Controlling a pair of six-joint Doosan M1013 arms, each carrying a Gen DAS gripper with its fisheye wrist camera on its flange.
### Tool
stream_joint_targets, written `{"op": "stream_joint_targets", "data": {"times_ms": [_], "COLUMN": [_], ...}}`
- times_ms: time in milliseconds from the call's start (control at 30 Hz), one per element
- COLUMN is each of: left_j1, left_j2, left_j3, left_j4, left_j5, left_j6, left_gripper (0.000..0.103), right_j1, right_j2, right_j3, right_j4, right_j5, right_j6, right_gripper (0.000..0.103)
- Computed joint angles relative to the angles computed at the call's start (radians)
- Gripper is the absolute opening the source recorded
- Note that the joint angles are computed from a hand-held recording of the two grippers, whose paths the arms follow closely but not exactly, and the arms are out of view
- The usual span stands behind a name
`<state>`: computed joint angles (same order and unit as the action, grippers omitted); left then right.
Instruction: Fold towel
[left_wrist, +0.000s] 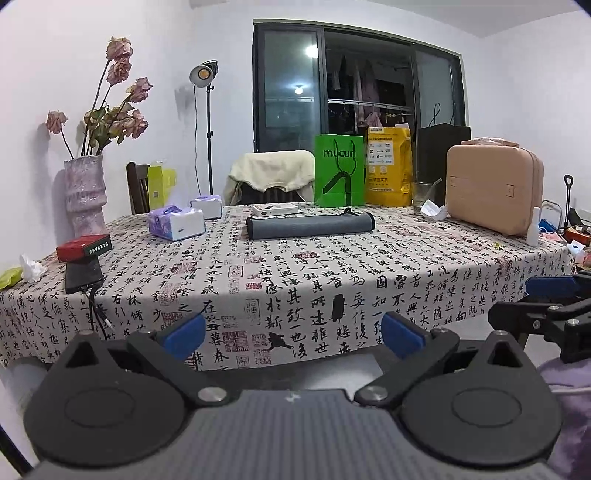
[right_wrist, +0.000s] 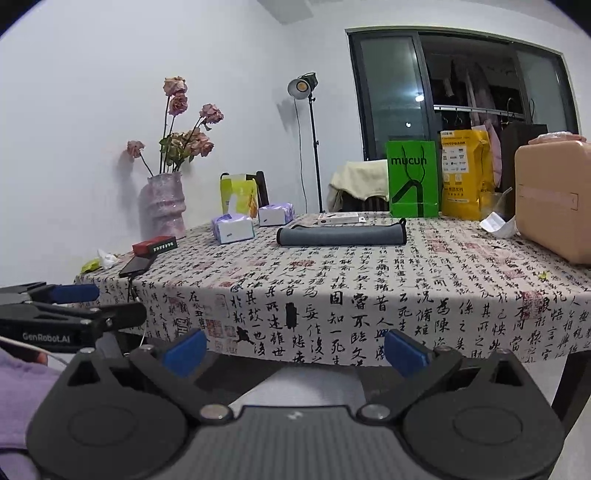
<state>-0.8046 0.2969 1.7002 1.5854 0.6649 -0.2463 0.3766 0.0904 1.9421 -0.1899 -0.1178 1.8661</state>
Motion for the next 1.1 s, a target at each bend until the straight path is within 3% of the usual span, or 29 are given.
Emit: {"op": "stream_joint_targets", "data": {"times_ms": [533, 1100], "left_j1": [0.0, 0.0], "left_j2": [0.0, 0.002], "left_j3": [-0.001, -0.003], "left_j4": [0.012, 0.008], "left_j5": [0.004, 0.001], "left_j6": [-0.003, 0.0], "left_gripper": [0.103, 0.103], "right_j1": [0.006, 0.004], "right_j2": [0.004, 0.007], "right_j3": [-0.001, -0.004], "right_j4": [0.274, 0.2], "right_j5": [-0.015, -0.008], "right_j6": [-0.275, -0.204], "right_gripper": [0.103, 0.103]}}
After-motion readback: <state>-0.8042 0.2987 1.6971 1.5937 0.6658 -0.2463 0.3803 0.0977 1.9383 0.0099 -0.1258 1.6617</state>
